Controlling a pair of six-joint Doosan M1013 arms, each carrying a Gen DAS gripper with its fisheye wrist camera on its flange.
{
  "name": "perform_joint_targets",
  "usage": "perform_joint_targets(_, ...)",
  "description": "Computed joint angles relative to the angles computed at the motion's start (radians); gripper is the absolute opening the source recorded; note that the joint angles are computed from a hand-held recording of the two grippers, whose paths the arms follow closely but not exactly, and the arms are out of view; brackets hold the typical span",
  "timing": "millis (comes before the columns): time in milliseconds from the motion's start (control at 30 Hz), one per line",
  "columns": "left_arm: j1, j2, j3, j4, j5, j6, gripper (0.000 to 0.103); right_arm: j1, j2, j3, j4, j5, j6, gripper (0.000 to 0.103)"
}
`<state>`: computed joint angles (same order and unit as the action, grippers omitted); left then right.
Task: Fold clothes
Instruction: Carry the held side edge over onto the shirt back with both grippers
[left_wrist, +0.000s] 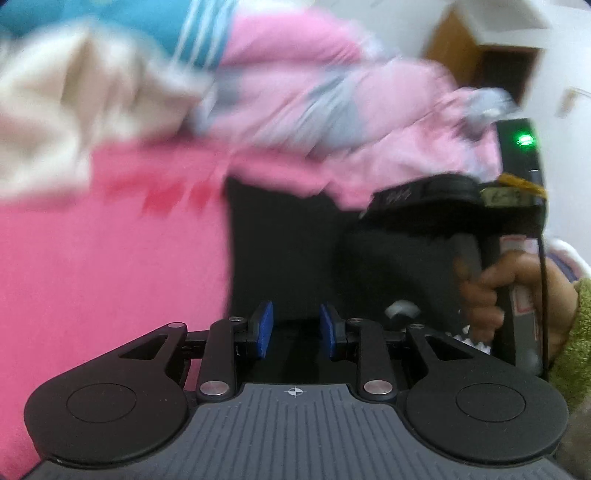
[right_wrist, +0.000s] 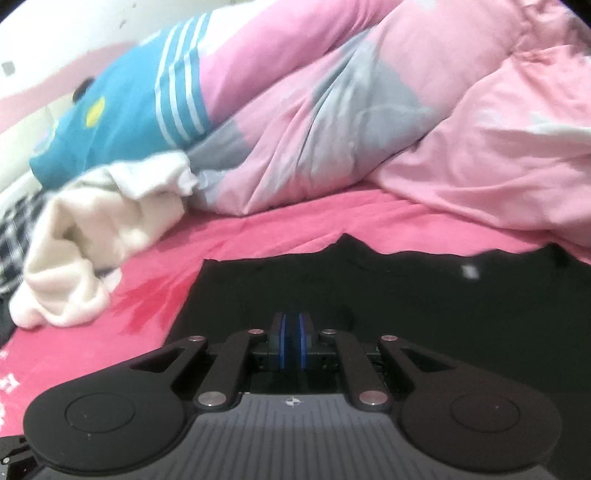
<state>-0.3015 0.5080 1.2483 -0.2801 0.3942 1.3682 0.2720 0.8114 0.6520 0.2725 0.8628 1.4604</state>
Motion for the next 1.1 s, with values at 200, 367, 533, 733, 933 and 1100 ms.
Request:
perform_joint_targets(200,0.002,-0.004,0.007,-0.018,-0.008,0.016,0.027,-0.017,0.015,-0.012,-0.199,-0.055,0.233,0.005)
perform_joint_targets(367,0.002,-0.005,0.009,-0.023,-0.011,0.018,0.027,-0.026,-0.033,0.049,0.02,-0.088,-0.008,0.006)
perform_joint_targets(533,0.004,-0.006,0.015,-0.052,-0.019,0.037,0.027,-0.014,-0.02,0.033,-0.034,0.005,-0.013,0.006)
perform_joint_targets(733,0.007,-0.006,0.015,-0.075,-0.019,0.047,0.027,-0.015,-0.107,0.174,-0.042,-0.053,-0.005,0.007)
perform_joint_targets(933,0.011,-0.006,0.019,-0.112,-0.024,0.071,0.027,0.016,-0.167,0.268,0.011,0.023,-0.346,0.007)
perform_joint_targets(1100,0.014,-0.006,0.02,-0.136,-0.023,0.088,0.027,0.007,-0.227,0.339,-0.155,0.013,-0.146,0.007)
